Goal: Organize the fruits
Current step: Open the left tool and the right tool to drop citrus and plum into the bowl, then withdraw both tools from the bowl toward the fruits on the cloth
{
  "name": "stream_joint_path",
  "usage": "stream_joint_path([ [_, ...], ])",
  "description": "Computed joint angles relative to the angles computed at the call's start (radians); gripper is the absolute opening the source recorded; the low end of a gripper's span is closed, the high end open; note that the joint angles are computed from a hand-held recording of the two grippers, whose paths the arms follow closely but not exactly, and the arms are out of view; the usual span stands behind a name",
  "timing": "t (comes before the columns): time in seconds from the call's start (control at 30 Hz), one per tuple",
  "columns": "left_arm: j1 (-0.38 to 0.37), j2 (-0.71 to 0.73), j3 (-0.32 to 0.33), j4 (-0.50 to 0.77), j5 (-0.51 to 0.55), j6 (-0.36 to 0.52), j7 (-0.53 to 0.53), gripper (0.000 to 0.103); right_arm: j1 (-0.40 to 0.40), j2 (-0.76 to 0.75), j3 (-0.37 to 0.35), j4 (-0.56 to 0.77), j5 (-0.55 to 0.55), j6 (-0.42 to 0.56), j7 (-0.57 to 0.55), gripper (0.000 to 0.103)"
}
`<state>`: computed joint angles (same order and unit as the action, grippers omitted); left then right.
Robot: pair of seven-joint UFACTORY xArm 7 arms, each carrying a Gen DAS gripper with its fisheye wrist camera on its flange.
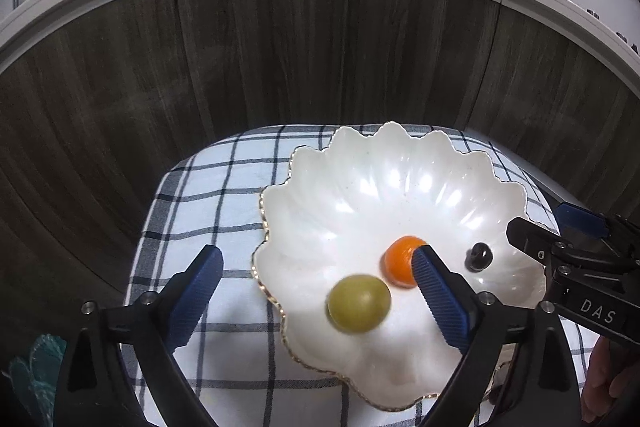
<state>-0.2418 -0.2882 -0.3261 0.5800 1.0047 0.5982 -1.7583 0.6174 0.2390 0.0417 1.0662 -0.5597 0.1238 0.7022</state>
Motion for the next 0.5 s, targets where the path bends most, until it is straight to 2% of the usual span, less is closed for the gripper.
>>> stream_joint_path([
  [0.1,-0.011,-0.026,-0.007,-0.007,-0.025,0.026,0.011,0.098,0.018,-0.018,-0.018,-0.011,-0.034,0.0,0.036,0.077],
  [0.23,-0.019,-0.061,-0.025,-0.015,-0.054,0.051,0.02,0.098,0.033,-0.055,-0.043,-0.033,-0.133,-0.003,0.135,0.077],
  [0.5,-0.028,-0.098,-0.062,-0.011,-0.101,0.1,0.045,0.098,-0.037,-0.116,0.014,-0.077,-0.227,-0.003,0.221,0.077],
])
